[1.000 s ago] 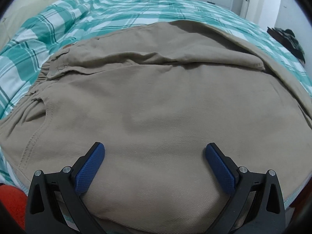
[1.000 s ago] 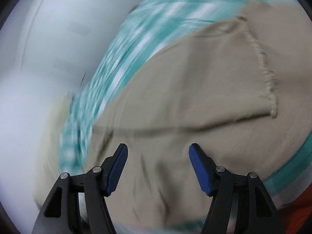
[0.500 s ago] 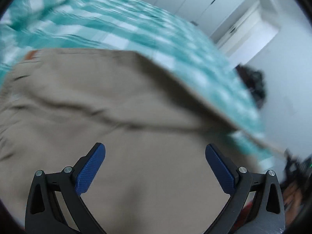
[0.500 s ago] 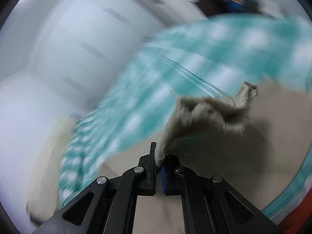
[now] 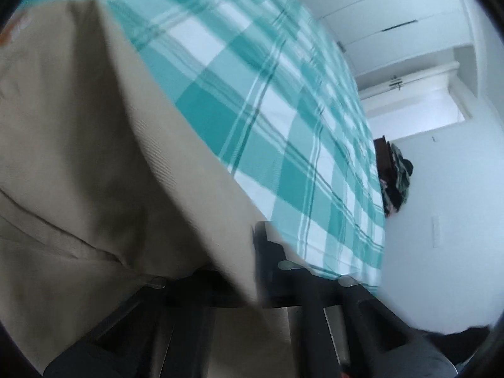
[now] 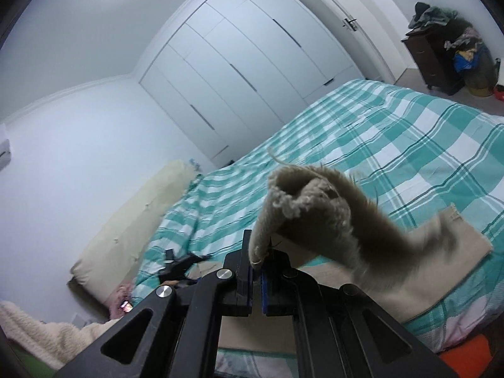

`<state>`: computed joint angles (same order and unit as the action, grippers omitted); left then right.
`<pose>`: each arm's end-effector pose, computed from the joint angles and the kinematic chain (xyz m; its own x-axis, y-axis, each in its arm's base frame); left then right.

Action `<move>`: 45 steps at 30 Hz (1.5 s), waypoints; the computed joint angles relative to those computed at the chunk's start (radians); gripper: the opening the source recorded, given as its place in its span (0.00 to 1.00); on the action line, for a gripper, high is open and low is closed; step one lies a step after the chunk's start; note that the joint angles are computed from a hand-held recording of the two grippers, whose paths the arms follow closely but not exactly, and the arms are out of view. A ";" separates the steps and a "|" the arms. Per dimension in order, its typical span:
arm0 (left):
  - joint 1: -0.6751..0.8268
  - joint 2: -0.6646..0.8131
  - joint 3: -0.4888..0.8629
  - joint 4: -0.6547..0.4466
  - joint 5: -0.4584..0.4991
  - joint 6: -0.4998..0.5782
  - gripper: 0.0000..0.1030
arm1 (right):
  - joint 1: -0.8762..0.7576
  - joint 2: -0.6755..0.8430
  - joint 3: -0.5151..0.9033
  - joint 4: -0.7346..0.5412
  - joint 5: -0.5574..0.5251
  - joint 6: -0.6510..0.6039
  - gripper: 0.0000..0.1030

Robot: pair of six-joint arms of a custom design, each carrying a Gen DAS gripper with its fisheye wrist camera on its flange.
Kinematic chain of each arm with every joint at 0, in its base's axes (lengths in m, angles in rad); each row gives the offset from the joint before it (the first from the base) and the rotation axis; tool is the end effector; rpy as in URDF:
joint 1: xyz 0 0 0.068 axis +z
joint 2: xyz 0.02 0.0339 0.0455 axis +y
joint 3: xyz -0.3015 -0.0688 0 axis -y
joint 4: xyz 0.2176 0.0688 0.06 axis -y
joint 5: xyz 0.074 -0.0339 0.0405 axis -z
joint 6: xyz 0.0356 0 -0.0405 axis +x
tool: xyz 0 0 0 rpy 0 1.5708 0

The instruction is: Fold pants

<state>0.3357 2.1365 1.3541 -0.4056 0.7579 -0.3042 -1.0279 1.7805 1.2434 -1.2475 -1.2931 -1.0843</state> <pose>0.4004 0.1138 0.1646 -0.8366 -0.5223 -0.1654 -0.2593 0.6434 -0.7202 0.1753 -0.2243 0.2668 -0.5367 0.4204 -0.7316 -0.2873 0.7242 0.6269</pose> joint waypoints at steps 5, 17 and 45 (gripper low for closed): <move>-0.014 -0.178 -0.061 0.112 -0.058 -0.079 0.02 | 0.139 0.045 0.078 0.441 0.180 0.443 0.03; 0.100 -0.526 -0.782 0.222 -0.155 0.358 0.05 | 0.205 0.402 0.438 0.262 0.398 0.321 0.04; -0.095 -0.502 -0.909 0.393 -0.254 0.291 0.06 | 0.105 0.483 0.291 0.644 0.780 0.549 0.03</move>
